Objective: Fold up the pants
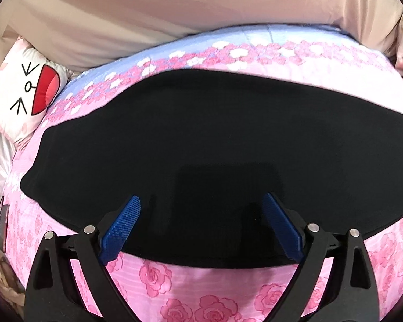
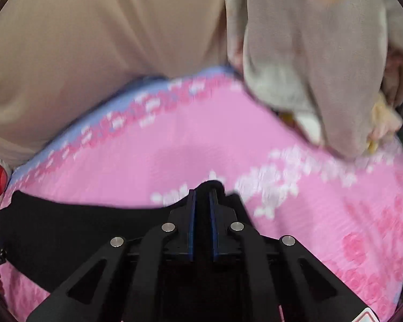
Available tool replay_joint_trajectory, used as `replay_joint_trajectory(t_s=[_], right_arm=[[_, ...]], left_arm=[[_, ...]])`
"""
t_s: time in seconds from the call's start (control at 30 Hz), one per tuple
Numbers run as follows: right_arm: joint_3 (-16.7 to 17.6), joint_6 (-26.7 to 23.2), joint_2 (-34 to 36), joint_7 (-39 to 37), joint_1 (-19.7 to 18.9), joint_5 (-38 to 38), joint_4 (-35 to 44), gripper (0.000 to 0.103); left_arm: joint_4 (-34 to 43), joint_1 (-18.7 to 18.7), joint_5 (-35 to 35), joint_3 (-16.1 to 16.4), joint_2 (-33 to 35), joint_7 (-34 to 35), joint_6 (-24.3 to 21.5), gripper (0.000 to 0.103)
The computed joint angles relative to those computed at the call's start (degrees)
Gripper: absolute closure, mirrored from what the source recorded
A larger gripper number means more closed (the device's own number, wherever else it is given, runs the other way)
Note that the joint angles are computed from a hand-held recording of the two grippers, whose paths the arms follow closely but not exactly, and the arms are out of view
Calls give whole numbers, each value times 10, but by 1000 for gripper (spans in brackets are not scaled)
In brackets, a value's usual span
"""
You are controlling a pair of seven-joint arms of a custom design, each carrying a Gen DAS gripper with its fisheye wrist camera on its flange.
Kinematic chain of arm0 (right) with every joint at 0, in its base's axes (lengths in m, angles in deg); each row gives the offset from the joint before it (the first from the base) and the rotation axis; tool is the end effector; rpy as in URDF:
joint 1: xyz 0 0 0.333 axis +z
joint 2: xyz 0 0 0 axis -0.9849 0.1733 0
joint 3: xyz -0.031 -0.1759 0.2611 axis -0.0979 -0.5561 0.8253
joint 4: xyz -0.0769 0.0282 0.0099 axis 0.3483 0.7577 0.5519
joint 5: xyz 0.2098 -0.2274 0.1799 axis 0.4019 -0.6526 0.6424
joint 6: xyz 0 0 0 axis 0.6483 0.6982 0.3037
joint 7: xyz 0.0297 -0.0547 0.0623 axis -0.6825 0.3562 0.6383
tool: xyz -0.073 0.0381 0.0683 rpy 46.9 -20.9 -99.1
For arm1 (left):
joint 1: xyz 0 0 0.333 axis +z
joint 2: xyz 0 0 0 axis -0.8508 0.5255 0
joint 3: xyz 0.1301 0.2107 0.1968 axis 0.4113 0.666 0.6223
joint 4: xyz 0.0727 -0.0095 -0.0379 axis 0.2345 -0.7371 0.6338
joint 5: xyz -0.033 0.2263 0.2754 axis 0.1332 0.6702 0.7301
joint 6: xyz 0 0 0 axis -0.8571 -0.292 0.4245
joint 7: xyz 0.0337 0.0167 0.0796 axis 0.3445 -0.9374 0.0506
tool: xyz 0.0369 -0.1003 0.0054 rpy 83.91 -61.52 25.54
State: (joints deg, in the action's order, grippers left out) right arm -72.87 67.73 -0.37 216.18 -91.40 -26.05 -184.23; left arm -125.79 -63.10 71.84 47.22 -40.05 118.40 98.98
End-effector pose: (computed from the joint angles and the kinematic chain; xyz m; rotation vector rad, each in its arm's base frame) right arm 0.3630 -0.0175 0.4991 -0.7323 2.4061 -0.9196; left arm 0.6088 -0.1191 0.4888 -1.2099 2.3215 -0.5696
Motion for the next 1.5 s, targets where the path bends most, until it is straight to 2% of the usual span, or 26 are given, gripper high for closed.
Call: replay_joint_trajectory(t_s=[0.03, 0.07, 0.17, 0.2, 0.23, 0.3, 0.33, 0.4, 0.47, 0.53, 0.57, 0.6, 0.63, 0.67, 0.7, 0.73, 0.8, 0.9, 0.93, 0.97, 1.03, 1.13, 1.2, 1.27, 1.4, 1.5], right_arm=[[23, -15, -20, 26, -16, -29, -2, 95], [25, -14, -30, 40, -23, -39, -9, 95], [-38, 10, 8, -5, 2, 15, -29, 88], [-47, 44, 11, -14, -4, 31, -43, 88], [-36, 53, -7, 17, -16, 19, -50, 88], [29, -6, -62, 61, -39, 0, -46, 86], [42, -10, -80, 69, -40, -3, -48, 82], [40, 13, -102, 78, -21, -7, -53, 82], [18, 60, -74, 54, 10, 7, -54, 83], [-1, 15, -27, -7, 51, 66, -39, 86], [6, -18, -11, -30, 49, 100, -34, 97], [-7, -20, -15, -22, 55, 102, -45, 97], [-2, -18, -38, 27, 46, 95, -56, 96], [23, -48, -61, 36, 32, 105, -56, 94], [53, -107, -74, 42, 29, 105, -37, 89], [63, -134, -76, 48, 35, 100, -25, 84], [67, -131, -69, 60, 55, 88, -8, 84], [78, -92, 6, 61, 87, 64, 50, 84], [82, -70, 52, 52, 103, 57, 82, 80], [83, -46, 90, 50, 115, 48, 107, 69], [87, -2, 169, 45, 140, 26, 163, 61], [82, 17, 285, -39, 191, 33, 262, 61], [75, 36, 353, -123, 219, 70, 325, 61], [75, 34, 417, -208, 241, 113, 396, 61], [77, 13, 524, -329, 268, 167, 537, 61], [79, -23, 605, -415, 286, 204, 649, 61]], left_arm=[[1, -4, 14, 6, 3, -13, -3, 12], [2, -6, 20, 8, 5, -20, -6, 12], [-4, -6, 26, 10, 7, -30, 3, 8], [-4, -6, 30, 10, 8, -32, 6, 8], [-3, -5, 30, 9, 9, -30, 5, 8], [1, -2, 23, 7, 10, -25, -1, 7], [1, -1, 21, 6, 10, -24, -1, 7], [1, 0, 16, 5, 11, -22, 0, 7], [-1, 1, 9, 3, 13, -20, 4, 7], [2, 3, 0, 1, 15, -15, 3, 6], [6, 6, -7, -1, 16, -9, -3, 6], [10, 10, -19, -4, 16, 0, -10, 6], [14, 17, -36, -7, 15, 12, -17, 7], [15, 22, -45, -6, 13, 18, -14, 7], [12, 26, -54, -5, 10, 20, -3, 7], [16, 35, -72, -3, 9, 24, 9, 7], [32, 43, -85, 4, 16, 16, 14, 7], [89, 53, -75, 34, 49, -46, 8, 7], [115, 57, -68, 46, 64, -72, 0, 7], [141, 63, -63, 54, 80, -93, -15, 7], [194, 83, -67, 59, 111, -122, -50, 7], [283, 122, -84, 59, 161, -148, -115, 7], [303, 140, -92, 57, 174, -161, -123, 7], [323, 162, -104, 53, 189, -165, -124, 7], [292, 192, -127, 40, 176, -135, -98, 7], [284, 206, -146, 29, 172, -106, -101, 7]])
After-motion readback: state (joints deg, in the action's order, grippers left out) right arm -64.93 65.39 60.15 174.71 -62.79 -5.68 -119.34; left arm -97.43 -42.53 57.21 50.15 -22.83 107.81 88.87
